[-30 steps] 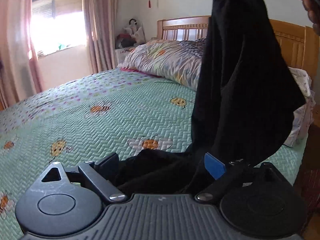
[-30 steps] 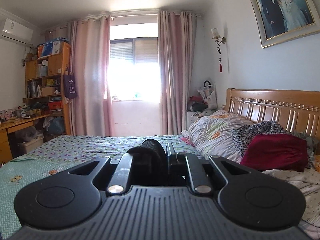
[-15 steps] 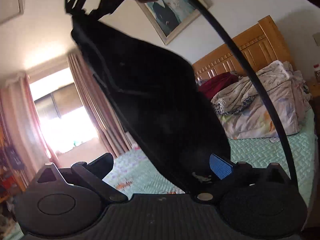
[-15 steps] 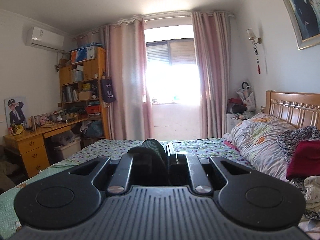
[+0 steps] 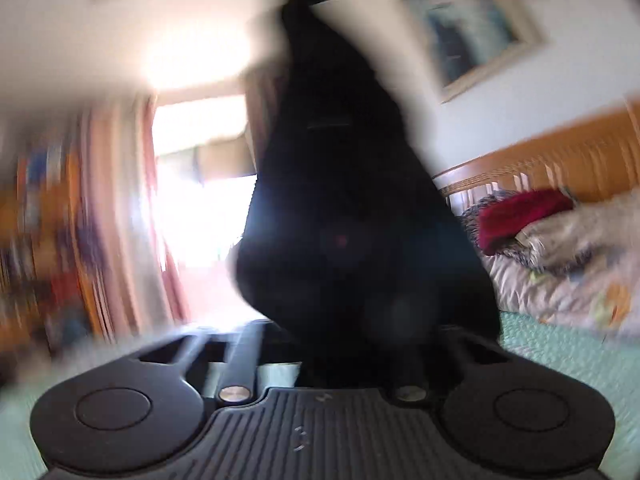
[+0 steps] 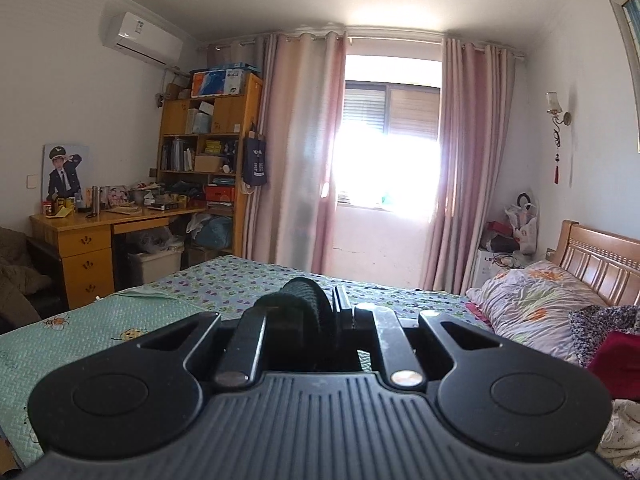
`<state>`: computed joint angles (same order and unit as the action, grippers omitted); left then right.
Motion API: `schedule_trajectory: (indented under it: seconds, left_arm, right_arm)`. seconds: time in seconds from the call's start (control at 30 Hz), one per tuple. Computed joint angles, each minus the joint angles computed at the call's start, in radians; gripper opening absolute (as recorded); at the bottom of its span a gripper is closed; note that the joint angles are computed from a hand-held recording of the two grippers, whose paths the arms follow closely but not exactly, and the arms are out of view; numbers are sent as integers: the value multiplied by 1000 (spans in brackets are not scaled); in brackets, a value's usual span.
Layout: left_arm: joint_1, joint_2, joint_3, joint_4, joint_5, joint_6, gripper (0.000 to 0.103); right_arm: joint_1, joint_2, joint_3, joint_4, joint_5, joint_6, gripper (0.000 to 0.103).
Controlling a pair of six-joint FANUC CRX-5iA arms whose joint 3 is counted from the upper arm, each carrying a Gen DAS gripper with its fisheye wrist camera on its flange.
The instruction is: Fold clothes
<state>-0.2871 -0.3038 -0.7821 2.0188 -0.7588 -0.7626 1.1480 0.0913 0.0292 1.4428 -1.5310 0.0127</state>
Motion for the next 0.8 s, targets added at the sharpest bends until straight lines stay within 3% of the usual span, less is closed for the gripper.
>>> schedule_trajectory:
  seconds: [0.07,0.17,0.3,0.43,0.5,0.63,0.67,0.73,0.8]
  left_arm:
    - [75,49,77,-85,12,137,11]
    - [117,87,160,-56,39,107,10]
    - [216,133,261,-125,-41,152,10]
    - [274,179,367,-249,-80,289,11]
    - [258,193,406,-322,-34,303,12]
    - [193,307,606,-673,33,578,10]
    - [156,332,653,-716,59,620,10]
    - [65,354,714,-707,129,618,9]
    - [-18,368,789,-634,145,616,9]
  right_arm:
    - [2,-28,-50,-3,-23,-65,15]
    - [7,-86,-158,-30,-23,-219,15]
    - [17,-186,-337,-9,108,-498,15]
    - [5,-267,-500,83,237,-783,15]
    - [-19,-295,-560,135,299,-911,15]
    - [-53,-332,-610,86,306,-1049,15]
    - [-60,-341,-615,61,292,-1077,15]
    - [-52,-354,-606,49,194,-1072,15]
    - [-21,-351,-557,96,69,-978,15]
